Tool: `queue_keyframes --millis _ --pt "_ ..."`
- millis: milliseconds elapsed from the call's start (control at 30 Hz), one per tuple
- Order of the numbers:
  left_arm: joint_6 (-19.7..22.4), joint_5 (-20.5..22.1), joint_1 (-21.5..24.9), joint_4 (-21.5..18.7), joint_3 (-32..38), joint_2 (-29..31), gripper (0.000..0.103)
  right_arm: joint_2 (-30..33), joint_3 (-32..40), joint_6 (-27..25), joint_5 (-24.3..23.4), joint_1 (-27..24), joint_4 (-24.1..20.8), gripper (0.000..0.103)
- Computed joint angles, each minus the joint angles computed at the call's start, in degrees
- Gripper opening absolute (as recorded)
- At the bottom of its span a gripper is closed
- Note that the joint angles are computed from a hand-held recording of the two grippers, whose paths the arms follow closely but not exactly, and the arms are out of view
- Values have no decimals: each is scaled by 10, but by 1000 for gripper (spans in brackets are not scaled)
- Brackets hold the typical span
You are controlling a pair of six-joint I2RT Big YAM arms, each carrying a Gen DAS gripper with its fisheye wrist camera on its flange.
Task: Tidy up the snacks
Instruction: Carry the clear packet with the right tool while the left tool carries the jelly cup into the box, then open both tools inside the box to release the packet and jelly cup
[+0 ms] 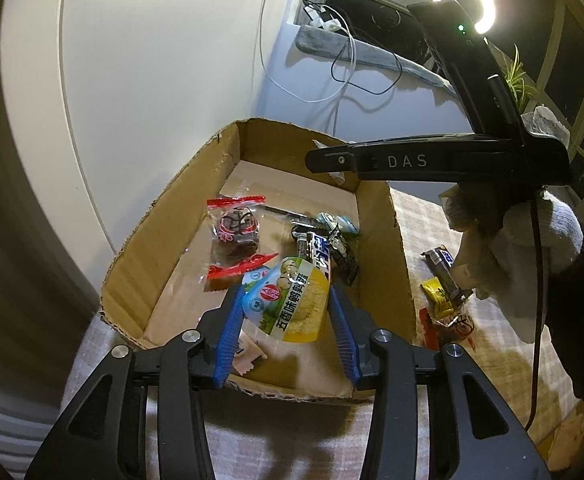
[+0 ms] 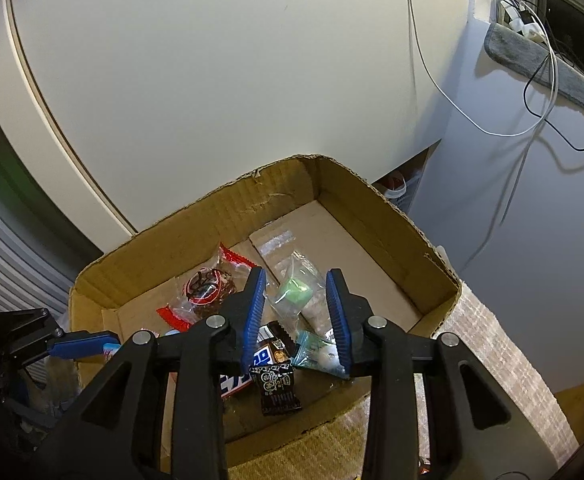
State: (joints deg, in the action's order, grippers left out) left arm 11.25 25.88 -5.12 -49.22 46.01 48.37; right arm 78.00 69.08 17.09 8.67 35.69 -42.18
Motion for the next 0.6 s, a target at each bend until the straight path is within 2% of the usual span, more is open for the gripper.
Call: queue_keyframes --millis 67,133,200,267,300,333,367,400,433,600 --pt "0 -1 -1 0 0 0 43 2 1 -1 1 0 -1 41" --pt "0 -4 -3 -1 0 0 44 1 1 -3 9 1 0 65" --pt "-1 -5 -4 -1 0 -2 48 -1 1 -6 12 2 3 66" --pt "-4 -5 -3 3 -1 -3 62 2 3 -6 12 2 1 66" --pt "-5 -4 -3 4 -1 -4 62 2 4 -7 13 2 1 66" --pt "-4 -3 -4 4 0 -3 63 2 5 -7 15 2 -2 69" --pt "-4 -3 -5 4 0 -4 69 3 6 -6 18 3 -5 75" --pt "-4 -5 -6 5 0 -4 74 3 7 -5 21 3 -6 85" --pt "-4 -6 -7 7 -1 -7 74 1 4 -5 26 5 -2 89" --pt "-5 -9 -10 7 -1 -8 74 -7 1 -1 34 8 -5 90"
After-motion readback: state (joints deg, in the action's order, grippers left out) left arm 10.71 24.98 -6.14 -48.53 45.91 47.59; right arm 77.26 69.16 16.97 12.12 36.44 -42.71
